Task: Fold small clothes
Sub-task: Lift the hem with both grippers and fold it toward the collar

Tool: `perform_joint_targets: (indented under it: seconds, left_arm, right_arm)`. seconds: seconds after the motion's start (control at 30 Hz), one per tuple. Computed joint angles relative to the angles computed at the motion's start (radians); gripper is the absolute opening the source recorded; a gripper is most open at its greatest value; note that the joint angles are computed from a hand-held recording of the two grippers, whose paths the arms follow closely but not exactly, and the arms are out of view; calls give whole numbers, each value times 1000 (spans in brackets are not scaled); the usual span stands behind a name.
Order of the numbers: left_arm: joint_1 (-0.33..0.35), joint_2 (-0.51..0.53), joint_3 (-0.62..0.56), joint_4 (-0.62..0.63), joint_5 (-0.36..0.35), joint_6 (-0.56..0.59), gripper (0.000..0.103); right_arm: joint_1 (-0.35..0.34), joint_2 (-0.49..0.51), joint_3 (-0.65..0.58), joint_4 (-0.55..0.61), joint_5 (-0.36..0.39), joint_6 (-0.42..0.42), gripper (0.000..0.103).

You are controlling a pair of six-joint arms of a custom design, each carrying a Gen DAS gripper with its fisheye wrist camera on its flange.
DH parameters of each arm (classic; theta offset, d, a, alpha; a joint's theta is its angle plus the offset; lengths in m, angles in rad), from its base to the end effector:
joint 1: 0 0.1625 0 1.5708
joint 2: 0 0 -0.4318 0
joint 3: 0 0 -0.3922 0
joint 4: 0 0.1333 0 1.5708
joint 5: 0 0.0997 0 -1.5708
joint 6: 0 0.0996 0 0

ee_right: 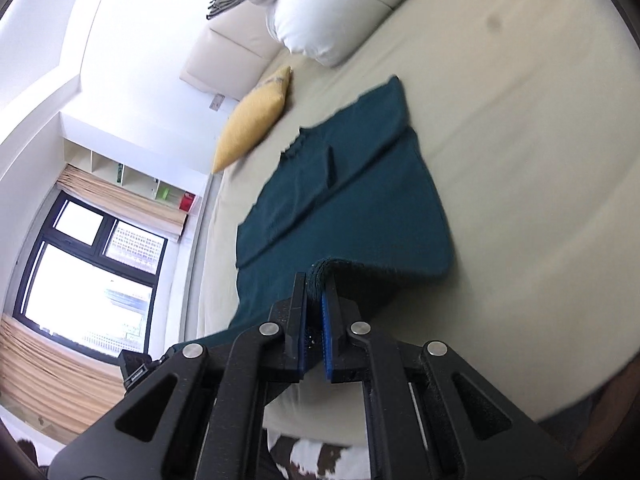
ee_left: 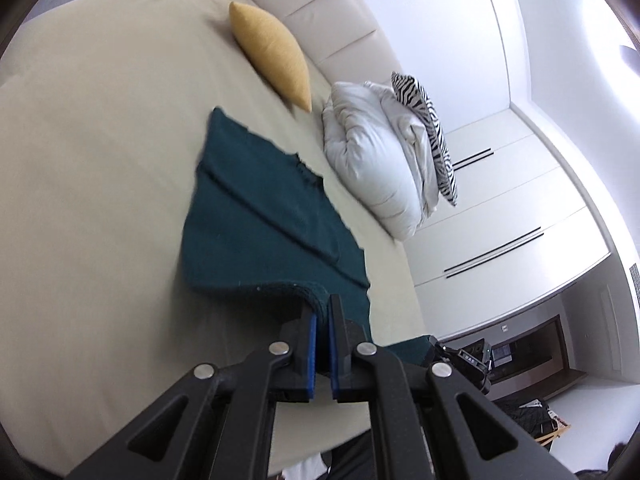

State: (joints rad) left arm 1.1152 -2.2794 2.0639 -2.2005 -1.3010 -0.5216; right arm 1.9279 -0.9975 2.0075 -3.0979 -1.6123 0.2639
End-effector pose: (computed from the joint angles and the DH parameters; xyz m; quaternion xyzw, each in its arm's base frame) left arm 0.0379 -0.2859 0.5851 0.0849 -0.9014 0.4164 0.0825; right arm 0.3233 -0.4970 0.1559 -0.0397 0.9658 -0.2495 0.0590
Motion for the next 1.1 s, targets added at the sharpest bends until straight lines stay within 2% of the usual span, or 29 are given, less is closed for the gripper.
perform_joint_targets:
  seconds: [0.2,0.53,0.77,0.8,1.0,1.1]
  left_arm:
    - [148,215,-110,-150,-86,100,5]
    - [330,503,-312,-256,-172,160,5]
    - [382,675,-455,-256,-151,183,5]
    - [386,695,-474,-252,-146,187,5]
    - [409,799,-580,-227,-115,206,5]
    - [431,850,-631,-215,-111,206,6]
  right_arm:
    - [14,129,-238,75,-61,-19,5]
    - [-1,370,-643,195,-144,-45,5]
    - [-28,552,-934,315,-209,-60,5]
    - [-31,592,-999,350,-225,-63,5]
    - [-54,710,-1203,442,-261,-63,5]
    - [-58,797,-1359,533,-288,-79,7]
